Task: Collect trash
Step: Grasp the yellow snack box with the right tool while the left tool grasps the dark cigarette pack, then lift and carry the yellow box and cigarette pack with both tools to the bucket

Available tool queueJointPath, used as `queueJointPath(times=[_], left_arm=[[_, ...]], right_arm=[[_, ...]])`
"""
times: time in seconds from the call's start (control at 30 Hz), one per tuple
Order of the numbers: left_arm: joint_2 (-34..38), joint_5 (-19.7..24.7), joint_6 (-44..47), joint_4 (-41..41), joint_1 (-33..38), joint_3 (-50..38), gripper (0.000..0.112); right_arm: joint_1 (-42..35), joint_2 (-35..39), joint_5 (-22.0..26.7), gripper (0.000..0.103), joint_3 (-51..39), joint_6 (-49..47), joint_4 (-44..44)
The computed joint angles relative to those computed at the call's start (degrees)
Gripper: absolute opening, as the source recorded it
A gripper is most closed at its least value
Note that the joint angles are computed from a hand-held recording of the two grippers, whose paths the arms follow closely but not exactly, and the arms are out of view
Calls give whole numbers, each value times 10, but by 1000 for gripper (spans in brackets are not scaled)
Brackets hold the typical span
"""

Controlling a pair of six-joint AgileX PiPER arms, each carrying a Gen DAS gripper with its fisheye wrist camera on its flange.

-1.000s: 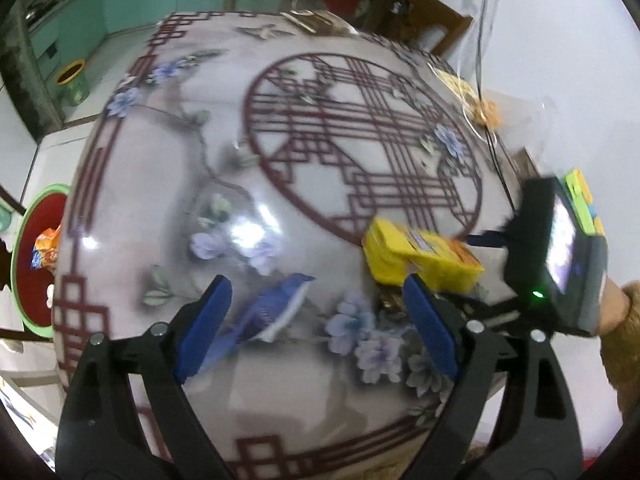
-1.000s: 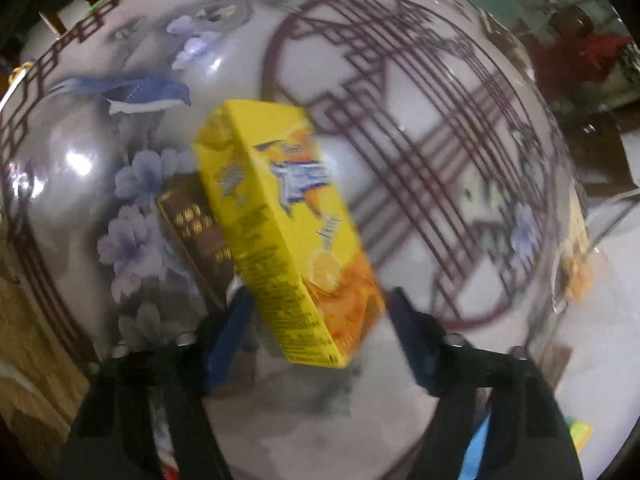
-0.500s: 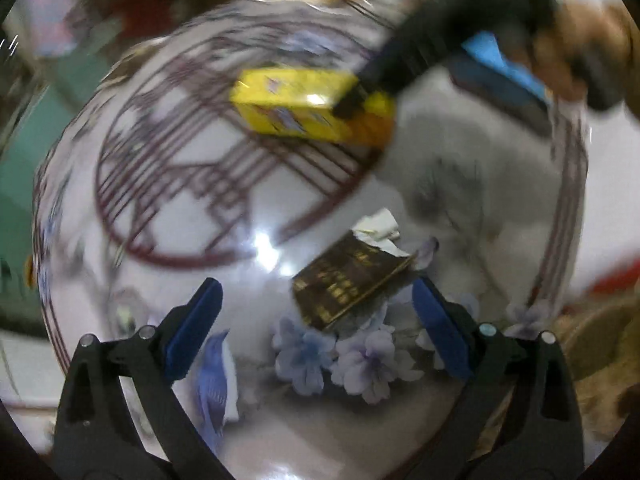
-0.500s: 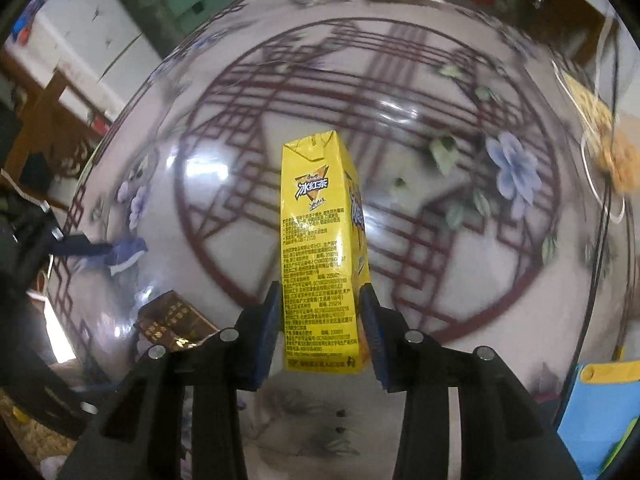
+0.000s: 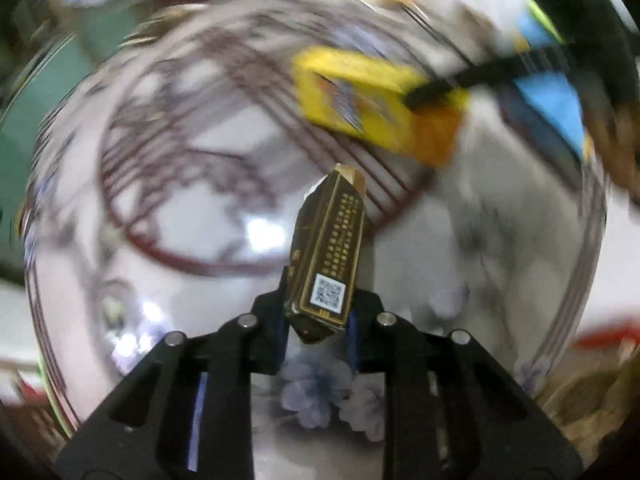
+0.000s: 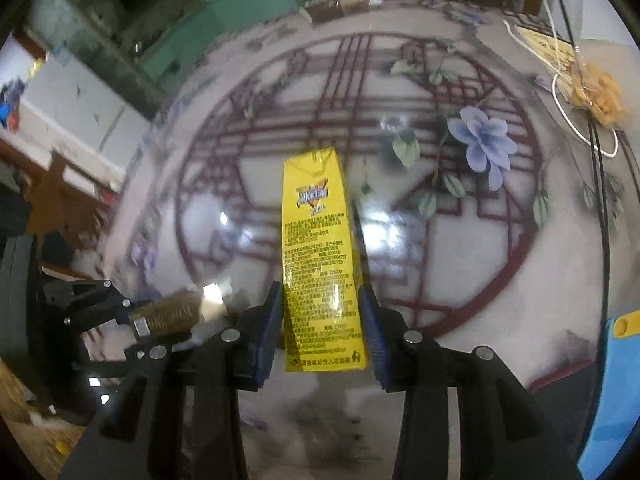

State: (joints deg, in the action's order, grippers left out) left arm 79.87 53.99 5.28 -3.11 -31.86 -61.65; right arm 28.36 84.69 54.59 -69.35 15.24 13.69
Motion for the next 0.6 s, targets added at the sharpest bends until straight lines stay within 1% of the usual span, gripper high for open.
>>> queueJointPath(times=[0.13,0.2,0.27,0.43,0.6], left_arm=[[-40,16,-49,-6,65,-34,22],[-55,26,-77,-5,93,-53,22],[-60,35,-82,-19,125,-71,22],[-85,60,-80,-38,200,-95,22],[-110,78,-69,-49,255,-104,22]], right_arm=[[30,-5,-26,35,-30,59,-13],[58,1,-33,35,-62,95,-40],[86,10,-36,35,-96,129,-71],[140,41,-32,35,-173,185,-110],[194,86,-7,35,-258,212,-150]])
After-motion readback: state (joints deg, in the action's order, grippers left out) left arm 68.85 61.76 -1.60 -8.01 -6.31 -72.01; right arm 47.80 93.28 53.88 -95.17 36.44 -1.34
